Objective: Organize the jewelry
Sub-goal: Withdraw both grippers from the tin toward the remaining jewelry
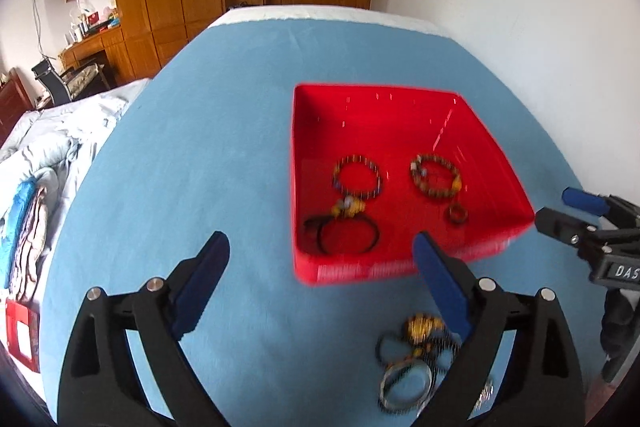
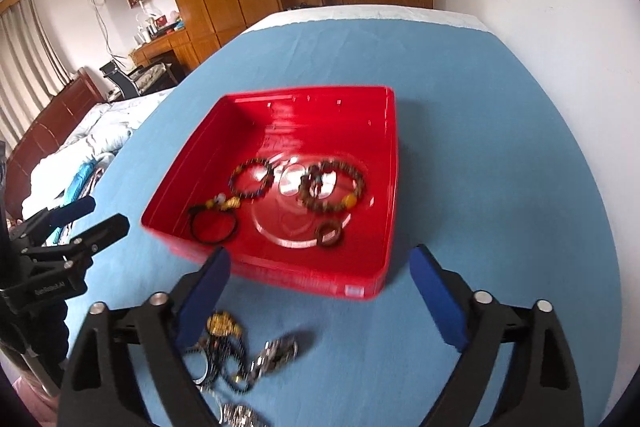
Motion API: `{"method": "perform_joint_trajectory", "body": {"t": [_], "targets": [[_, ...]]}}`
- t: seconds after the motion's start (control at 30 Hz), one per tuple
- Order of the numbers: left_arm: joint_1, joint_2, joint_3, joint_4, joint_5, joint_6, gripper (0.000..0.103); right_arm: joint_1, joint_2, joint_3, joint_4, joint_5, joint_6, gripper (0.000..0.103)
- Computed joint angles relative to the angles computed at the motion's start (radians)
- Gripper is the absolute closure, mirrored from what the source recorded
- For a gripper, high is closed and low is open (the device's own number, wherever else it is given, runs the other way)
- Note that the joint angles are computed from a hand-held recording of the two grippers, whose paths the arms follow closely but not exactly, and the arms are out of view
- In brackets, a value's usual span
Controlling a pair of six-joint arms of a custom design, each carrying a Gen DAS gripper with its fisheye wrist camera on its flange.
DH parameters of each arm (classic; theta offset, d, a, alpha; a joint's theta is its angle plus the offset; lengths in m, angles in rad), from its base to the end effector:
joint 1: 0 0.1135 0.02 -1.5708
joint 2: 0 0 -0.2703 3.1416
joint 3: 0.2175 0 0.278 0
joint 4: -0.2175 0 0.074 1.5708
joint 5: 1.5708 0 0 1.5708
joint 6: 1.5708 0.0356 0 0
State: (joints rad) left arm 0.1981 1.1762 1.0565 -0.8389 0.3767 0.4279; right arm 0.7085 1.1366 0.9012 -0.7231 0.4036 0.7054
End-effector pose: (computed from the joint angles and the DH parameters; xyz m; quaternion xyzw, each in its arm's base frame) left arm 0.2519 0.0372 0.3025 0.1634 0.9240 -0.0787 0.3366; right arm 0.1956 0.1492 0.2664 0.0590 0.9342 0.0465 0.3486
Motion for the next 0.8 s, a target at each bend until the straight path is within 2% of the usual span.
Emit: {"method": "perform_joint_trajectory", "body": {"t": [0.07, 0.2, 0.3, 0.6, 0.73, 0.8], "targets": [[0.032, -0.020, -0.019, -0.035, 0.016, 0.034, 0.010, 0.044, -0.004, 0.002, -0.037, 0.019, 0.032, 0.005], [0.085, -0.051, -0.059, -0.098, 0.033, 0.097, 0.010, 0.123, -0.017, -0.014, -0.081, 0.026, 0.092, 0.004], [0.125, -0.074, -0.090, -0.144, 0.042, 0.146, 0.010, 0.171, -0.019, -0.031, -0.103, -0.017, 0.137, 0.004], [0.247, -0.142, -0.167, -0.232, 0.063, 0.275, 0.010, 0.268, -0.056, -0.132, -0.057, -0.129, 0.187, 0.004], [0.267, -0.166, -0.197, -0.253, 0.059, 0.289, 0.010, 0.287, -0.036, -0.162, -0.022, -0.191, 0.208, 0.007], [0.274, -0.184, -0.216, -0.267, 0.053, 0.302, 0.010, 0.292, -0.026, -0.173, -0.012, -0.212, 0.220, 0.015]]}}
